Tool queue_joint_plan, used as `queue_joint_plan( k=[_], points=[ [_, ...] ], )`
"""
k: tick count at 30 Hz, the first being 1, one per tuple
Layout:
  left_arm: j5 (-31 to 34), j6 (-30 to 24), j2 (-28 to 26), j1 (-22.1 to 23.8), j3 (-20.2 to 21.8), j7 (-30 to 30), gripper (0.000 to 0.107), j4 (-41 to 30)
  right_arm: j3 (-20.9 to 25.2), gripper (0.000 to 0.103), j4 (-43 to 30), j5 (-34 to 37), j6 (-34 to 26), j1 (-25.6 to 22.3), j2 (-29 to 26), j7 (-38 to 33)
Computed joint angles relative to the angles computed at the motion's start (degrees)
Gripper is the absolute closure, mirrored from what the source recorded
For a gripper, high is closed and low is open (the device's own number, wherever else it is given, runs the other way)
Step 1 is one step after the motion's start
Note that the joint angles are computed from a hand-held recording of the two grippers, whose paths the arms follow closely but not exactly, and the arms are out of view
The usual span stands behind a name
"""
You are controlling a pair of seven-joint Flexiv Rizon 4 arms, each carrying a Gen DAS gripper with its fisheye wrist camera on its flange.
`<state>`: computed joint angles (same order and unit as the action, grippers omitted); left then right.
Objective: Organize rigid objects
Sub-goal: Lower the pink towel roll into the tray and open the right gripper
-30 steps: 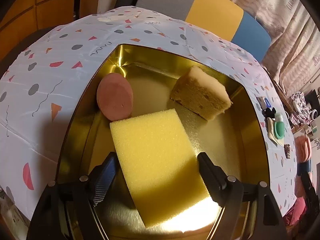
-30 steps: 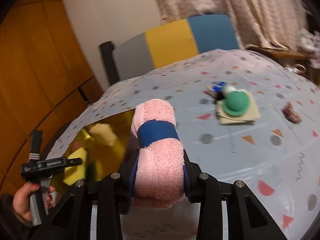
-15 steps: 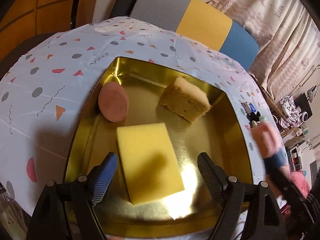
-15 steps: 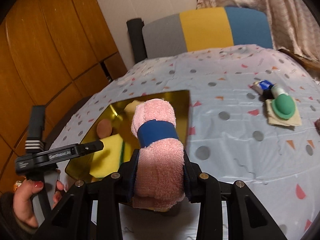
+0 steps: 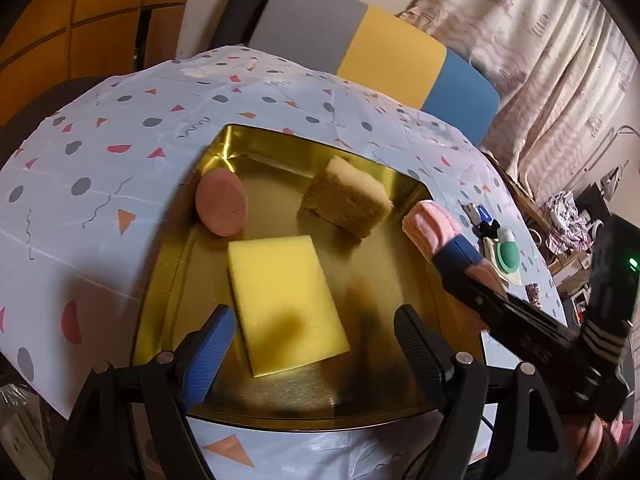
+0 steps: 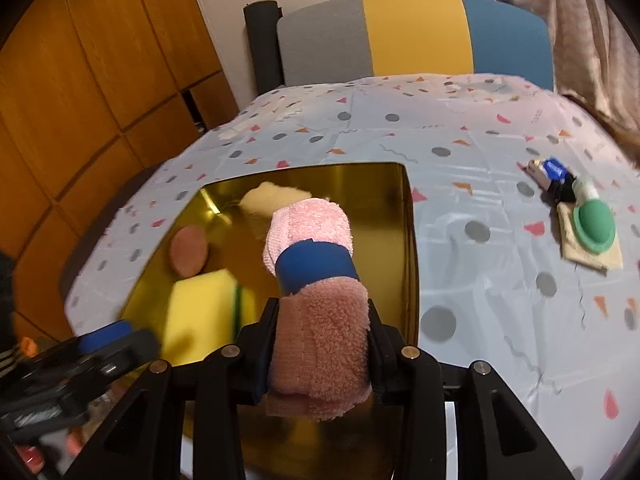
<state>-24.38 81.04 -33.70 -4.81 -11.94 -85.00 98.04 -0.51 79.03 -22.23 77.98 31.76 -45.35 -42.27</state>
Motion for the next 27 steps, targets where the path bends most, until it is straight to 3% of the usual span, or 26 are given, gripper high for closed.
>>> queue_joint_plan(
  k=[6, 11, 14, 18, 27],
  points=[
    [-0.8, 1.0, 0.5, 1.1, -0.9, 0.1, 0.024, 1.3, 0.3, 0.062, -9.1, 0.0, -7.9, -0.4, -4.7, 0.0],
    [-3.3, 1.1, 0.5, 3.3, -3.8, 1.4, 0.024, 2.3, -2.4, 0.062, -14.8, -2.0, -10.4, 0.7, -8.2, 0.6],
    [-3.4, 1.0, 0.6, 2.9, -3.4, 1.4, 0.024, 2.4, -3.3, 0.056, -16.4, -2.8, -10.8, 0.6, -8.9, 0.8],
    [-3.6, 1.6, 0.6, 2.9, -3.6, 2.0, 0.024, 2.5, -7.1, 0.039, -10.5, -3.5, -3.0, 1.6, -5.5, 5.9],
    [-3.8, 0.2, 0.2, 2.2, -4.2, 3.4, 0.024, 1.9, -12.1, 0.039, 1.4, -6.9, 4.8, 3.6, 1.3, 12.3]
  ],
)
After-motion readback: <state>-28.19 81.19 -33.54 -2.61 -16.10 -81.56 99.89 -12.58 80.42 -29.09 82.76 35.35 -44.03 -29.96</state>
